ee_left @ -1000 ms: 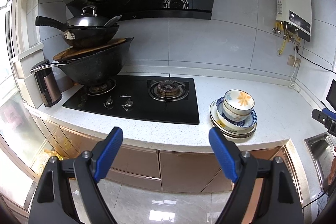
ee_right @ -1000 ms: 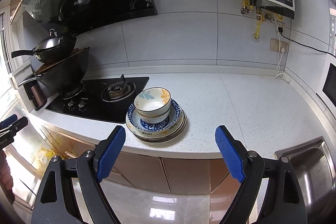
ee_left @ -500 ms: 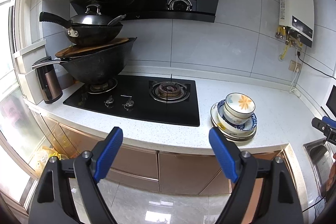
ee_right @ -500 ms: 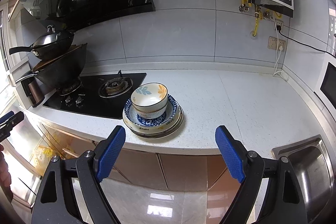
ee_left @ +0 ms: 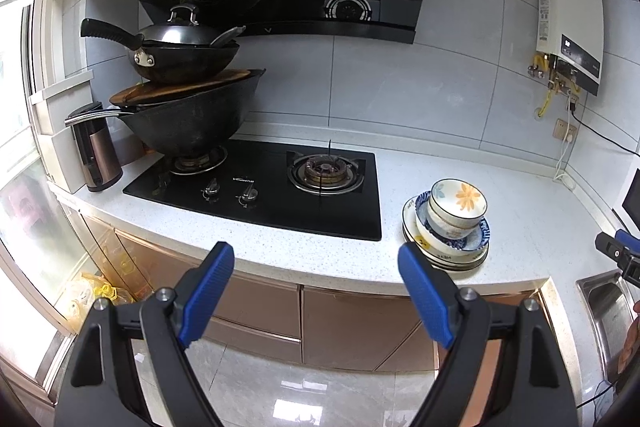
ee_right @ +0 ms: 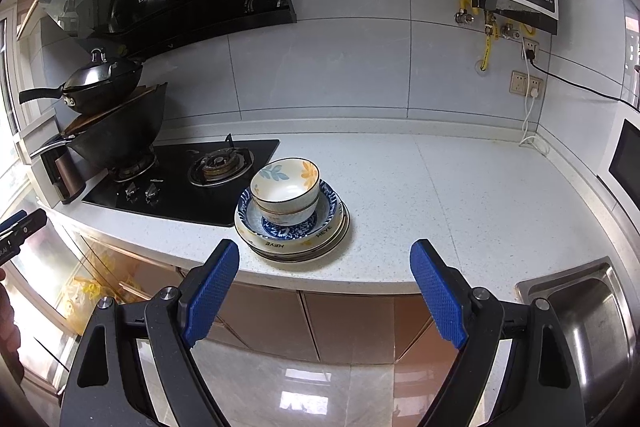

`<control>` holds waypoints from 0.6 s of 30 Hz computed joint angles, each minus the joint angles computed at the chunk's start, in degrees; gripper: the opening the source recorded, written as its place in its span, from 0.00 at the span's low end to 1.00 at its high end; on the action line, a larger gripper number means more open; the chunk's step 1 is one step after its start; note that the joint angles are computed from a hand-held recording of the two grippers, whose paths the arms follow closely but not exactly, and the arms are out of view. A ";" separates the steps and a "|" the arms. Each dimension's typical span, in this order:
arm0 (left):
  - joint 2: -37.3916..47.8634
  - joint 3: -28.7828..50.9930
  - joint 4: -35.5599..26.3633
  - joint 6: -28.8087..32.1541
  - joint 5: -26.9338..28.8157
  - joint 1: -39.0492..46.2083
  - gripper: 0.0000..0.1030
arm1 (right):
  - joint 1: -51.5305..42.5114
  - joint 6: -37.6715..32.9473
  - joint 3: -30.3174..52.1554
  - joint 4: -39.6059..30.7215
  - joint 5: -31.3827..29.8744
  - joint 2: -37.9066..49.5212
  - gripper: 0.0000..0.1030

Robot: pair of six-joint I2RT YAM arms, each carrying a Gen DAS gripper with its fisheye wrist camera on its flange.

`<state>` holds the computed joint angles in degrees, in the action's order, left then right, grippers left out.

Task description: Organize plates and bowls

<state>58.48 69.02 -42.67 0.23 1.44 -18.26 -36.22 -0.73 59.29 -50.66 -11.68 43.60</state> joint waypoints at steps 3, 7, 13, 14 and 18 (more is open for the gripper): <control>-0.18 -0.02 -0.11 0.63 0.56 -0.03 0.82 | 0.06 -0.07 -0.08 -0.36 0.23 -0.45 0.82; -0.82 -0.17 0.25 1.03 0.18 -0.90 0.82 | -0.06 -0.19 0.09 -1.02 0.26 -0.77 0.82; -0.43 0.37 -0.71 1.70 0.97 -1.56 0.82 | 0.74 -0.26 0.07 -1.79 1.29 -1.62 0.82; -0.48 0.39 -0.93 1.63 1.02 -1.70 0.82 | 0.77 -0.34 0.09 -1.94 1.34 -1.70 0.82; -1.11 -0.15 -0.68 1.63 0.49 -2.46 0.82 | 0.25 -0.80 0.09 -2.23 0.92 -1.82 0.82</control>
